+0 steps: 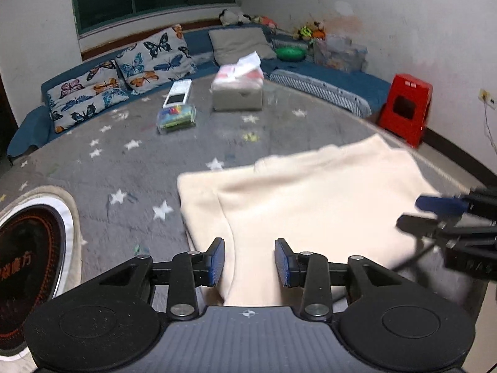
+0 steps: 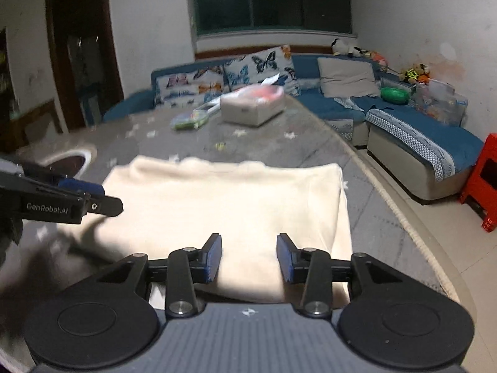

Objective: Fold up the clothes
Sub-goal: 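Lower the sweatshirt onto the table and open both grippers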

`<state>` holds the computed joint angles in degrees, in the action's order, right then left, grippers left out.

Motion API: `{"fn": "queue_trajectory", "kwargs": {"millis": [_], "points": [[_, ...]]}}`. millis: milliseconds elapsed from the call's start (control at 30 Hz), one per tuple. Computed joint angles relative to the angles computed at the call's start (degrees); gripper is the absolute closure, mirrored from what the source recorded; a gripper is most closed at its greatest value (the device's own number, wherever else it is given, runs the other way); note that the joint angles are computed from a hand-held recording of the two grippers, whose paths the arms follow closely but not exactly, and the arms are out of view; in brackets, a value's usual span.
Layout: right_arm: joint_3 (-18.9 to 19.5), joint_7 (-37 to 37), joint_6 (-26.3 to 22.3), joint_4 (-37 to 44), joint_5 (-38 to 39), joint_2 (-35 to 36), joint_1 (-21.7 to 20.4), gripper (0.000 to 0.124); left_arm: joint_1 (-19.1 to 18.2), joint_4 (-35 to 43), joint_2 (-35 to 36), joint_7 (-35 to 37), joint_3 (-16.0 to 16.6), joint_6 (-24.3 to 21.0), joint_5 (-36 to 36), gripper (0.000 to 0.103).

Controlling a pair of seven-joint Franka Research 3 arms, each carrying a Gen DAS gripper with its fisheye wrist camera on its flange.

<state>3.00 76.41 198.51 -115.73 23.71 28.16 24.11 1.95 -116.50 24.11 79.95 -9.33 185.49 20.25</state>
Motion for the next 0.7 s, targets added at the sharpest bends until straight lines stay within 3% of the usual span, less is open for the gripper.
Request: {"fn": "queue_trajectory", "kwargs": {"millis": [133, 200, 333, 467, 633, 700], "points": [[1.9, 1.1, -1.0, 2.0, -1.4, -0.1, -2.4, 0.085, 2.2, 0.6, 0.4, 0.2, -2.2, -0.6, -0.5, 0.064], [0.9, 1.2, -2.6, 5.4, -1.6, 1.3, -2.0, 0.085, 3.4, 0.9, 0.6, 0.4, -3.5, -1.1, -1.0, 0.063], [-4.0, 1.7, -7.5, 13.7, -0.6, 5.8, 1.6, 0.085, 5.2, 1.4, 1.1, 1.3, -5.5, -2.1, -1.9, 0.061], [-12.0, 5.9, -16.5, 22.8, -1.7, 11.6, 7.0, 0.082, 6.2, 1.5, 1.3, 2.2, -6.7, -2.3, -2.7, 0.057], [-13.7, 9.4, -15.4, 21.7, -5.3, 11.6, 8.5, 0.071, 6.8, 1.0, 1.0, 3.0, -7.3, -2.1, -3.4, 0.046], [-14.3, 10.4, -14.3, 20.4, -6.5, 11.0, 9.2, 0.067, 5.5, 0.3, 0.5, 2.5, -5.9, -1.3, -3.4, 0.040]]}}
